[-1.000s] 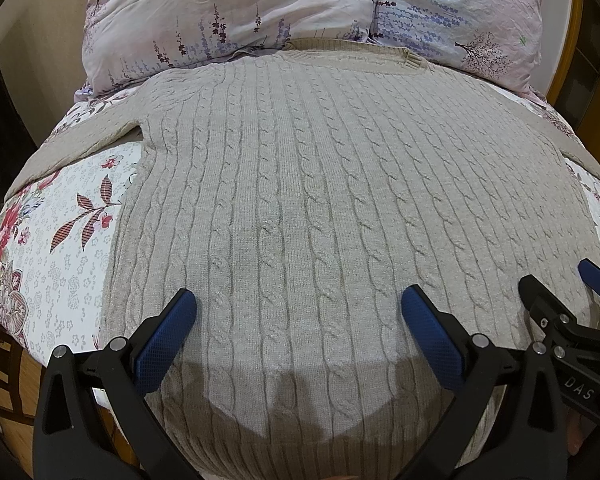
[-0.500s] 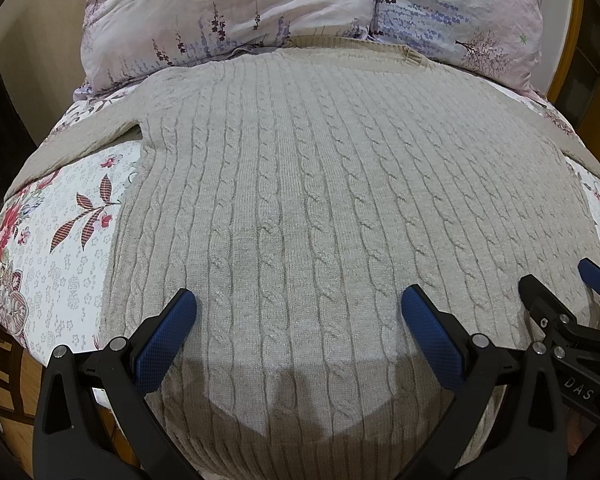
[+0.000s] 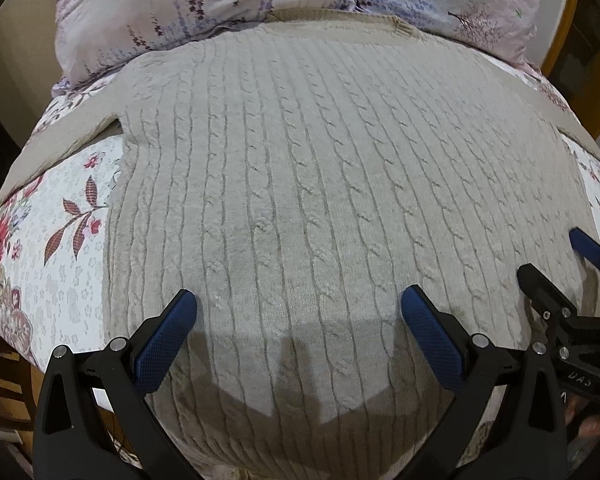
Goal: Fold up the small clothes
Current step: 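Grasp the sweater sleeve cuff with the right gripper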
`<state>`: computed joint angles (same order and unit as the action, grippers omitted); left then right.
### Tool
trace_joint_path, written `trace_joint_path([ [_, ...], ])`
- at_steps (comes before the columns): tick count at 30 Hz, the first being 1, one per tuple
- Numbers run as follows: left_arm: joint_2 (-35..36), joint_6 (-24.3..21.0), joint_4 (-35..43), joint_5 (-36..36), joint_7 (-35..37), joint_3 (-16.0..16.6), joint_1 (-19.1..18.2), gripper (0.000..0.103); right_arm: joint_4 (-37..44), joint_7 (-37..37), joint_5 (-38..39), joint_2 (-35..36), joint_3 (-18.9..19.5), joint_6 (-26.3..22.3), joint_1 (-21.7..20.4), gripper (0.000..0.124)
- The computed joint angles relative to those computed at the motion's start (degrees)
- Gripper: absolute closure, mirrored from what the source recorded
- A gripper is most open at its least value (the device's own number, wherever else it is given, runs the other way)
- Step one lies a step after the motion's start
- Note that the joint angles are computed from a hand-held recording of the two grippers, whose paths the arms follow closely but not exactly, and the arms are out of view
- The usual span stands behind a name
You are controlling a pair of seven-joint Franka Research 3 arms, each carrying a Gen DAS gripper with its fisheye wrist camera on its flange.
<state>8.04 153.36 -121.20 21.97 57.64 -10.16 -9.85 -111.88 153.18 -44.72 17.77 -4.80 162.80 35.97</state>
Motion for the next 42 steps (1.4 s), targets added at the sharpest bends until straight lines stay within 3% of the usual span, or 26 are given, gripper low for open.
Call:
trace_joint_path([
  [3, 0.0, -0.4, 0.6, -2.2, 3.4, -0.4, 0.6, 0.001, 0.0, -3.8, 1.3, 0.3, 0.7, 1.6, -1.1, 0.023],
  [6, 0.1, -0.3, 0.9, -3.9, 6.1, -0.5, 1.0, 0.001, -0.1, -11.0, 8.0, 0.1, 2.5, 3.1, -3.8, 0.023],
  [10, 1.3, 2.5, 2.1, -3.4, 6.3, 0.5, 1.5, 0.001, 0.8, -3.4, 5.3, -1.2, -4.6, 4.3, -2.1, 0.027],
  [12, 1.8, 4.5, 2.4, -2.1, 5.0, 1.2, 1.6, 0.001, 1.1, 1.2, 4.9, -1.8, -6.8, 4.7, -3.8, 0.034],
  [14, 2.5, 6.6, 3.1, -0.9, 3.4, 2.0, 2.0, 0.001, 1.2, 3.5, 8.5, -1.9, -7.1, 5.6, -7.6, 0.043],
  [19, 3.5, 11.8, 4.0, -1.2, 2.8, 2.6, 3.5, 0.001, 1.9, -1.2, 31.1, 0.5, -2.9, 7.4, -20.4, 0.064],
  [21, 4.0, 12.5, 5.1, 1.9, 0.5, 4.0, 2.8, 0.001, 2.7, -1.8, 35.5, 1.6, -3.4, 6.7, -21.8, 0.069],
  [23, 5.4, 11.5, 7.7, 6.6, -2.4, 5.8, 1.5, 0.001, 3.7, -1.1, 38.9, 3.0, -5.0, 5.6, -22.2, 0.071],
  [25, 6.8, 9.6, 10.1, 7.3, -1.7, 5.4, 1.8, 0.001, 3.7, -1.4, 42.1, 3.8, -5.3, 5.9, -22.7, 0.072],
  [28, 9.5, 6.5, 14.1, 1.7, 4.3, 2.4, 4.3, 0.001, 4.6, -1.0, 45.4, 5.2, -6.2, 5.2, -23.2, 0.079],
  [31, 11.2, 5.6, 16.1, -1.3, 6.6, 1.7, 4.7, 0.001, 4.3, -0.2, 47.4, 5.9, -7.4, 7.8, -22.9, 0.081],
  [34, 13.0, 5.7, 18.2, -2.5, 7.3, 1.9, 4.5, 0.001, 4.9, 0.8, 48.9, 6.9, -9.2, 8.9, -22.0, 0.089],
  [37, 14.3, 7.7, 19.0, -6.1, 10.8, 0.1, 6.1, 0.001, 5.0, 1.8, 49.1, 7.8, -11.6, 10.3, -20.5, 0.094],
  [42, 16.5, 8.4, 21.2, -9.2, 13.4, -0.5, 6.4, 0.001, 5.8, 4.5, 44.5, 8.7, -17.9, 7.7, -15.5, 0.115],
])
